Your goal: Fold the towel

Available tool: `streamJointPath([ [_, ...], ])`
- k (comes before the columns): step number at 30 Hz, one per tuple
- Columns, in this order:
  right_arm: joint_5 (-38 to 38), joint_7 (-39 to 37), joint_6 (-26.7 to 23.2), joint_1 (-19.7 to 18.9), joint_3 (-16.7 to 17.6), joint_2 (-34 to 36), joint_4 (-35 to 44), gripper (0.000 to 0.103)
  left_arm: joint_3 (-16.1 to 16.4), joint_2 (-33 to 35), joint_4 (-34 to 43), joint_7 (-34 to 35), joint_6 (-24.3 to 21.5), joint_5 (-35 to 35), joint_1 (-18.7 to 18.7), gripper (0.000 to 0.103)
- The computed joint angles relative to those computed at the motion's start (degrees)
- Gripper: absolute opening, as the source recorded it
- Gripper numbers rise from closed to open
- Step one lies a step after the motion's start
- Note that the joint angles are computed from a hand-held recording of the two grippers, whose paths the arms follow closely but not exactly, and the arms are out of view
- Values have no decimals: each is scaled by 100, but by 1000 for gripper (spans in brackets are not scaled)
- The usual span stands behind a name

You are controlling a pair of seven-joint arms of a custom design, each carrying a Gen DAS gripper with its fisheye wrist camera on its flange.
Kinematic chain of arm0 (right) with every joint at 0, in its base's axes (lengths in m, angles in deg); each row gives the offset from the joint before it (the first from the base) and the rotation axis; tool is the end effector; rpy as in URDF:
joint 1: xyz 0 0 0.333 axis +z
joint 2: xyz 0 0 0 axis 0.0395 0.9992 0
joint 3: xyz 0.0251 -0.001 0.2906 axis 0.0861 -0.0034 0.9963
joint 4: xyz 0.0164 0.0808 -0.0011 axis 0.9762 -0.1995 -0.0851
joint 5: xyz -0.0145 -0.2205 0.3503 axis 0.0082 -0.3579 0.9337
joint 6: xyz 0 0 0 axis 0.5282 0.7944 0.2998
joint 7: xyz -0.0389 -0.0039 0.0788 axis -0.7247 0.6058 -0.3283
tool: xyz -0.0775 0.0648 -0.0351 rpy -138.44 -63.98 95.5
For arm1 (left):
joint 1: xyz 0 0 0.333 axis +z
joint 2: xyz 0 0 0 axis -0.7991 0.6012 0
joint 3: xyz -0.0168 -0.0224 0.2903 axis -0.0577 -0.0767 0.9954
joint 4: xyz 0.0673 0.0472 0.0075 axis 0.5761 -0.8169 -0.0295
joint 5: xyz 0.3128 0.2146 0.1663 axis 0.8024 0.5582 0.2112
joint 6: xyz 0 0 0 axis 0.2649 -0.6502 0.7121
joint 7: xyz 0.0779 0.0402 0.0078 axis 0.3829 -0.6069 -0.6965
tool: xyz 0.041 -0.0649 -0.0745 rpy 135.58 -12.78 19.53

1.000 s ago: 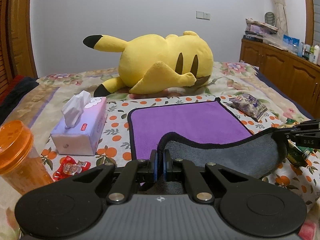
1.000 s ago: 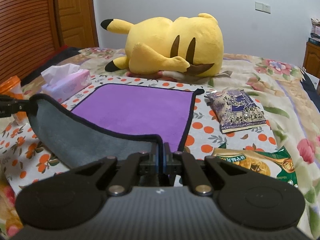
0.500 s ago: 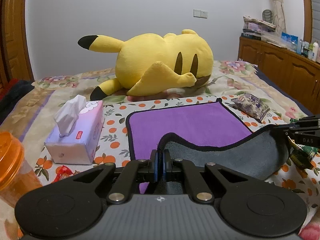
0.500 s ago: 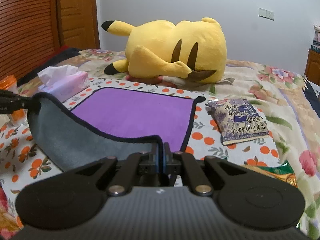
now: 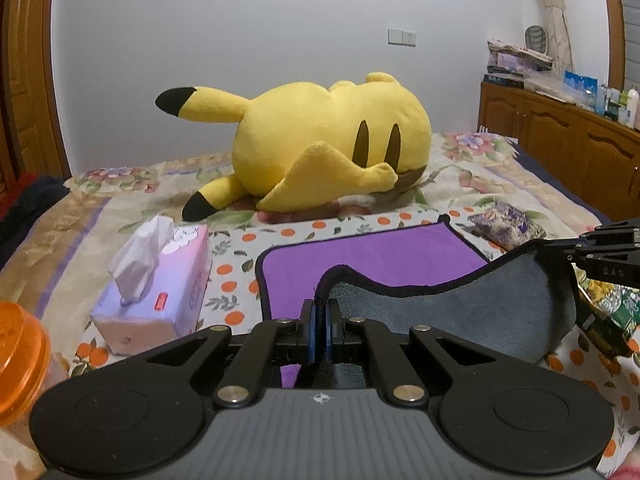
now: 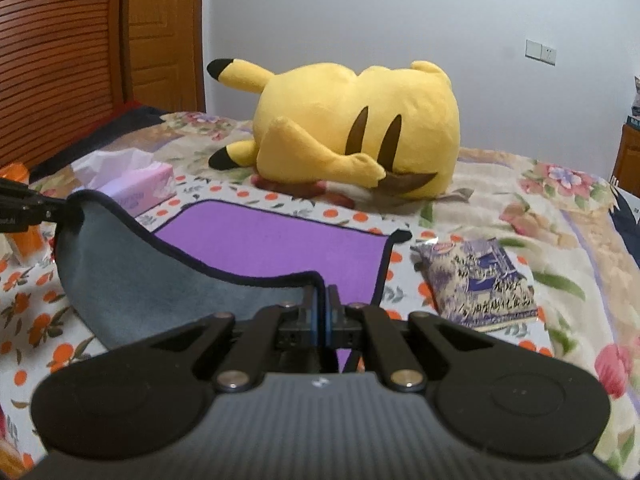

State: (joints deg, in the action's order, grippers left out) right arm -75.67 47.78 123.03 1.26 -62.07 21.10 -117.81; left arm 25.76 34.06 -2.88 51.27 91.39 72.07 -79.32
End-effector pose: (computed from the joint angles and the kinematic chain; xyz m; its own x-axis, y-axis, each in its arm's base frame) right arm 0.6977 0.1906 0.4434 0.3649 -0.9308 0.0213 -0.4590 -0.1997 -0.8657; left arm 0.6954 -0.2840 0.4667 -0.2415 -0.9699 -0.0315 -0.5080 0.1540 -0.8475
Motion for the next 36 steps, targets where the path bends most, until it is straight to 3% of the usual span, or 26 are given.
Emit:
streamJointPath([
  [10,-136,96,-11,247,-307,189,400,4,40,395,655,3,-81,-71,17,6],
  [12,-124,-52,7,48,-52,276,483,4,45,430,750,28,-73,-90,27,5],
  [15,-203,45,-2,286,-313,338,651,4,67,502,903,46,-83,-118,23,6],
  [20,-278,119,22,410,-416,480,942,4,106,715,1269,86,-197,-122,8,6],
  [29,-335,555,-257,859,-965,1064,1862,4,-89,1271,2245,414,-541,-307,186,5],
  [36,-523,903,-513,1234,-1489,1654,2775,4,-193,2073,3514,608,-994,-457,327,5],
])
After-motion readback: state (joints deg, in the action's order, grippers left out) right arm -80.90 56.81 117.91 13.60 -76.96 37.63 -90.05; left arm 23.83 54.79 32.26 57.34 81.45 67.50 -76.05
